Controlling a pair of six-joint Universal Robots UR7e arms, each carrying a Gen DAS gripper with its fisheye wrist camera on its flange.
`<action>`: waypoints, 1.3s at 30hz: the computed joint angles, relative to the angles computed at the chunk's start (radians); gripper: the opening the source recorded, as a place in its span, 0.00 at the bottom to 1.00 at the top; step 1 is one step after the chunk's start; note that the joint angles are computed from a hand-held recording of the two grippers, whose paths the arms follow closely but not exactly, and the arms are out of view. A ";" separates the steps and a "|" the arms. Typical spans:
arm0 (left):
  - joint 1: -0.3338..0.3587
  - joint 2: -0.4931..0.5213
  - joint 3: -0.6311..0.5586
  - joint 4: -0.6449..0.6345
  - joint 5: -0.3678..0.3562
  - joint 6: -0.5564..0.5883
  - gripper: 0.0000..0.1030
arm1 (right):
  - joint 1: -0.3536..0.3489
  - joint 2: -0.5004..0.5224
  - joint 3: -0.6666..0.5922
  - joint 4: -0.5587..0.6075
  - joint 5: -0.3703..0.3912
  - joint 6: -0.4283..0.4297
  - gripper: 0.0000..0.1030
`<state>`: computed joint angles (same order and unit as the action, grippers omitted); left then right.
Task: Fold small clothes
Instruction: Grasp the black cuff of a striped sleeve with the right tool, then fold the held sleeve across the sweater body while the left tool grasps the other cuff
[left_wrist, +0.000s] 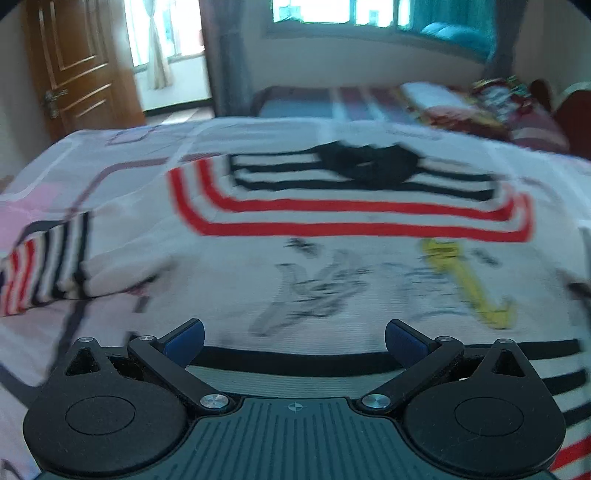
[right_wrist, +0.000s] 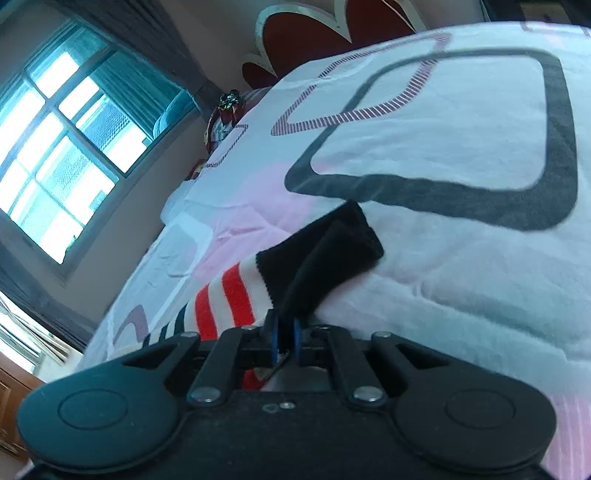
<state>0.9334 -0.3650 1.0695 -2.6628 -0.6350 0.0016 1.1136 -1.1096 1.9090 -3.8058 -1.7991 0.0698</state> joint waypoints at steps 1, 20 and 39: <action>0.008 -0.001 -0.007 -0.001 0.014 0.009 1.00 | 0.024 0.009 -0.012 -0.011 -0.026 -0.057 0.08; 0.144 -0.143 0.040 -0.152 -0.173 0.141 1.00 | 0.423 0.391 -0.361 0.322 0.035 -0.438 0.08; 0.216 0.202 -0.576 0.293 -0.671 0.026 0.94 | 0.430 0.273 -0.103 0.139 0.009 -0.363 0.45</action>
<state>1.1495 -0.1630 0.4936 -2.3701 -1.3063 0.0271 1.5431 -0.8367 1.8060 -3.6665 -1.7896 -0.2933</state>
